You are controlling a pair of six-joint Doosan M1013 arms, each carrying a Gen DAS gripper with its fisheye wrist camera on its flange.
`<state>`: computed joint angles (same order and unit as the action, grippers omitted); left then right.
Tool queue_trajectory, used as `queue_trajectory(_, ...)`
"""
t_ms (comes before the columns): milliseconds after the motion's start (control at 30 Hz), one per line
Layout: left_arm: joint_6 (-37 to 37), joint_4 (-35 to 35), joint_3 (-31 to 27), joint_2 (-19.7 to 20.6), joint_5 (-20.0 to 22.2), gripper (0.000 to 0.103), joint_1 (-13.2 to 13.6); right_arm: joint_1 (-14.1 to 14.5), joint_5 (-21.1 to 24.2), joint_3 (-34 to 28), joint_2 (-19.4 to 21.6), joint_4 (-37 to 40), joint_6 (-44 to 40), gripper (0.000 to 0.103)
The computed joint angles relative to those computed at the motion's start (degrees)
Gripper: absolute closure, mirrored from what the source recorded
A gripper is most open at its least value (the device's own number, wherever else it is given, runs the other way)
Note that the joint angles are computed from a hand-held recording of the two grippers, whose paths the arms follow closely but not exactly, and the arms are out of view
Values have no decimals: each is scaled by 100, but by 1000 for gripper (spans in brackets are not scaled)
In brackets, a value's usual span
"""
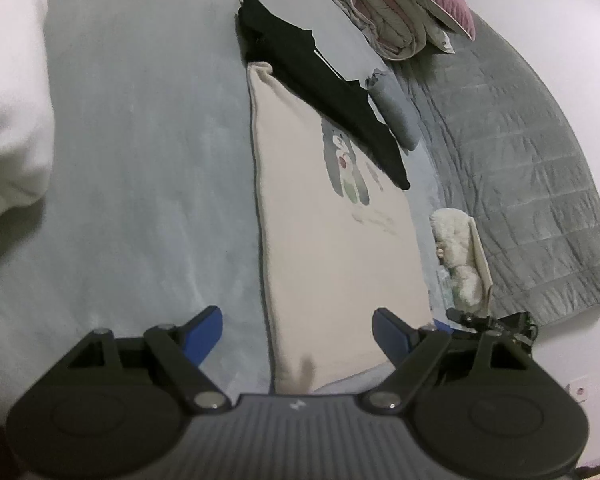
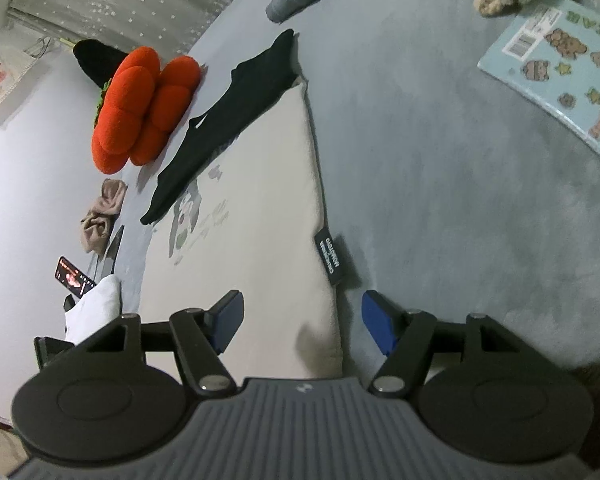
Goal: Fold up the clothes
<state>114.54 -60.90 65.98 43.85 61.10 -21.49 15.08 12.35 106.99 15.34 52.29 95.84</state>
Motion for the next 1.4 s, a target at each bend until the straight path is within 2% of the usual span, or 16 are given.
queue_trajectory(267, 63, -90, -21, 33, 96, 20, 0, -50, 273, -75, 78, 561, -724, 33)
queue_trajectory(433, 205, -220, -66, 88, 296, 21, -33, -84, 357, -46, 133, 1662, -1752, 32)
queue_trajectory(467, 241, -274, -85, 115, 387, 23, -38, -90, 387, -43, 143, 1851, -1935, 32)
queue_trajectory(533, 235, -366, -139, 182, 588, 39, -50, -118, 491, -15, 167, 2507, -2513, 33)
queue_trajectory(600, 230, -423, -136, 217, 643, 43, -67, -159, 639, 20, 194, 3149, -3038, 36)
queue_trajectory(667, 260, -504, -99, 213, 615, 47, -64, -190, 774, 40, 217, 3454, -3259, 42)
queue_trajectory(867, 188, -602, 8, 193, 658, 67, -26, -233, 1047, 45, 273, 3716, -3389, 58)
queue_trajectory(933, 122, -664, -16, 223, 805, 78, -16, -267, 1212, 47, 291, 3756, -3358, 73)
queue_trajectory(1000, 192, -806, -6, 235, 899, 88, -26, -298, 1400, 48, 314, 3832, -3373, 81)
queue_trajectory(1233, 562, -1605, 80, 237, 682, 92, -15, -282, 1259, 151, 245, 5272, -4688, 84)
queue_trajectory(1400, 685, -2196, 68, 273, 264, 92, 5, -294, 1171, 79, 284, 6288, -5639, 84)
